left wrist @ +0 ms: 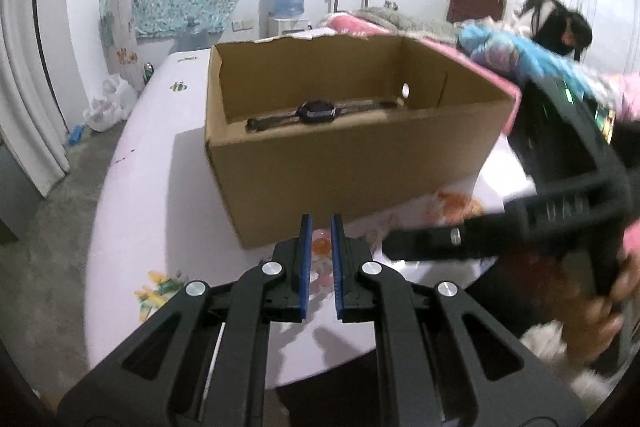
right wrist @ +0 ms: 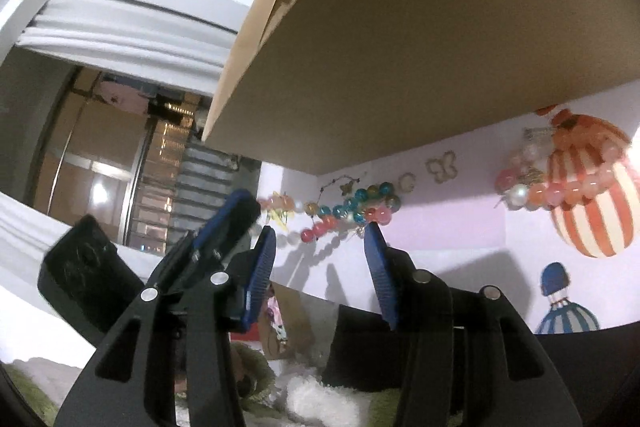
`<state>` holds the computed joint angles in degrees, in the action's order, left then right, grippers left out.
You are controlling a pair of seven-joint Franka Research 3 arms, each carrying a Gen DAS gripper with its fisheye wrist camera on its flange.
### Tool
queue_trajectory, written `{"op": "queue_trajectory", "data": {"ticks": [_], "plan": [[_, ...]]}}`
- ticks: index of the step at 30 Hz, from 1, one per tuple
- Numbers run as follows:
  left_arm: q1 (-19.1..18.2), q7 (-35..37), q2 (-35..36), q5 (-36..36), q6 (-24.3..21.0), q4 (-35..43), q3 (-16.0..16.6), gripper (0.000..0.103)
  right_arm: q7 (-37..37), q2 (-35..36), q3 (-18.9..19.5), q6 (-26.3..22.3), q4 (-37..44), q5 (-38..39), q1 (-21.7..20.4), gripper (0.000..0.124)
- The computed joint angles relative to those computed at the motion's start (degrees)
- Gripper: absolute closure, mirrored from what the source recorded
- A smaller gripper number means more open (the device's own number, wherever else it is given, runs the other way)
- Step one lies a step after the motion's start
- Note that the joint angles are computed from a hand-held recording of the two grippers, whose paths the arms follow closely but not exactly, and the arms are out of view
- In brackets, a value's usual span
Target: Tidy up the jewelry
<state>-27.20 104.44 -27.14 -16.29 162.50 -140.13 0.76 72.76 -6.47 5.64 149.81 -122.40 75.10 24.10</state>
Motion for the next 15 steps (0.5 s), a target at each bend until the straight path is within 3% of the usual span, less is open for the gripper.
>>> {"op": "queue_trajectory", "data": {"ticks": [2,8,12,15], "plan": [[-2.4,1.7,1.0,-2.6,0.7,1.3,1.6,0.095,0.6,-1.6,0.1,1.9,-1.5,-0.8,-0.1,0.078],[-12.8,16.2,1.1,-15.8,2.3,4.4,7.5,0.095,6.4,-7.5,-0.1,8.8,-7.1,-8.0,0.0,0.078],[-6.1,12.4,1.0,-12.2,0.6,2.8,1.9,0.095,9.3,-9.1,-1.1,9.8,-9.5,-10.8,0.9,0.078],[-1.4,7.6,0.7,-8.9,-1.5,1.2,-0.6,0.095,9.5,-8.6,-1.7,9.4,-9.7,-10.9,1.9,0.078]]}}
